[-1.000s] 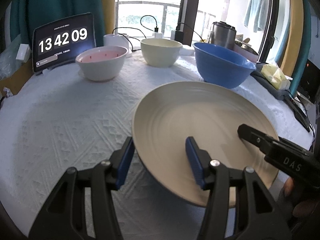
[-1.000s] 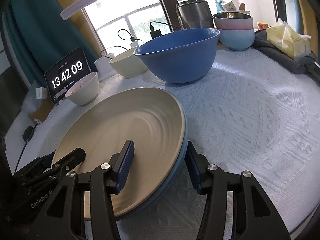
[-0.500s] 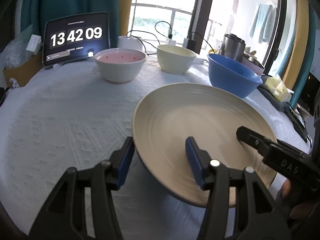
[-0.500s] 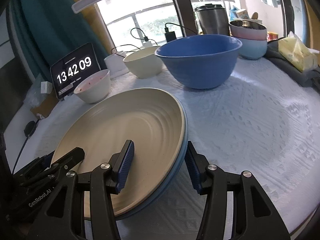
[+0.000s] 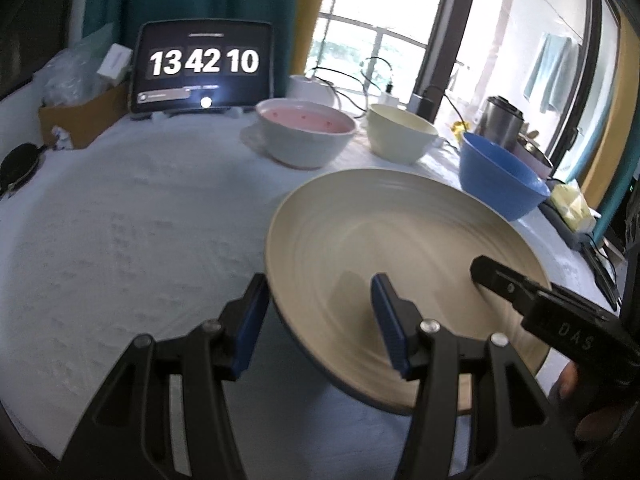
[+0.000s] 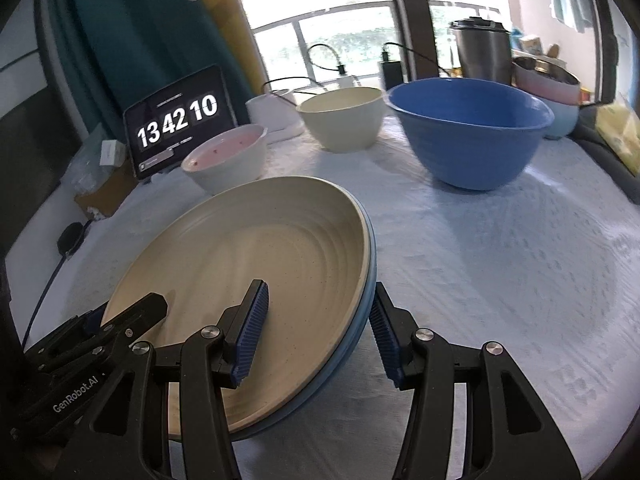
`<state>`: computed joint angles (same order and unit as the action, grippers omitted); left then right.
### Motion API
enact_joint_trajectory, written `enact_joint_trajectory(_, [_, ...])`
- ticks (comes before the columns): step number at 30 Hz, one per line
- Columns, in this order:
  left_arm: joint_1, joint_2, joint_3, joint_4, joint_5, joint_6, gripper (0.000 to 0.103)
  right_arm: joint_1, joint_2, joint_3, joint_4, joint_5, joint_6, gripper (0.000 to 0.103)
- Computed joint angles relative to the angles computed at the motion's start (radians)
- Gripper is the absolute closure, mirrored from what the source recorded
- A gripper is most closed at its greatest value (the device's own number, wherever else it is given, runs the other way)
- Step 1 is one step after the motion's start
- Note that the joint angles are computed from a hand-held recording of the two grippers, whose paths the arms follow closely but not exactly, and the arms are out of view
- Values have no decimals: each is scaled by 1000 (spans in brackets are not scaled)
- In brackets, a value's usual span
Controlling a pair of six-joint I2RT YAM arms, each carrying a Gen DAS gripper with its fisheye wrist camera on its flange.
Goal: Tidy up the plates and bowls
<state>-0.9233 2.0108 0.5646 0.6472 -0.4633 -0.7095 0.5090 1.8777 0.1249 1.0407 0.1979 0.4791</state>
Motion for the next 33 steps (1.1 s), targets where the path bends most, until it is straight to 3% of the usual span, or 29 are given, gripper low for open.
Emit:
enact_joint_trajectory(20, [163, -44, -203, 169, 26, 2, 49, 171, 64, 274, -233, 32, 16, 49])
enact_joint_trajectory(33, [243, -39, -218, 197, 11, 53, 49, 182, 149, 427, -311, -25, 8, 49])
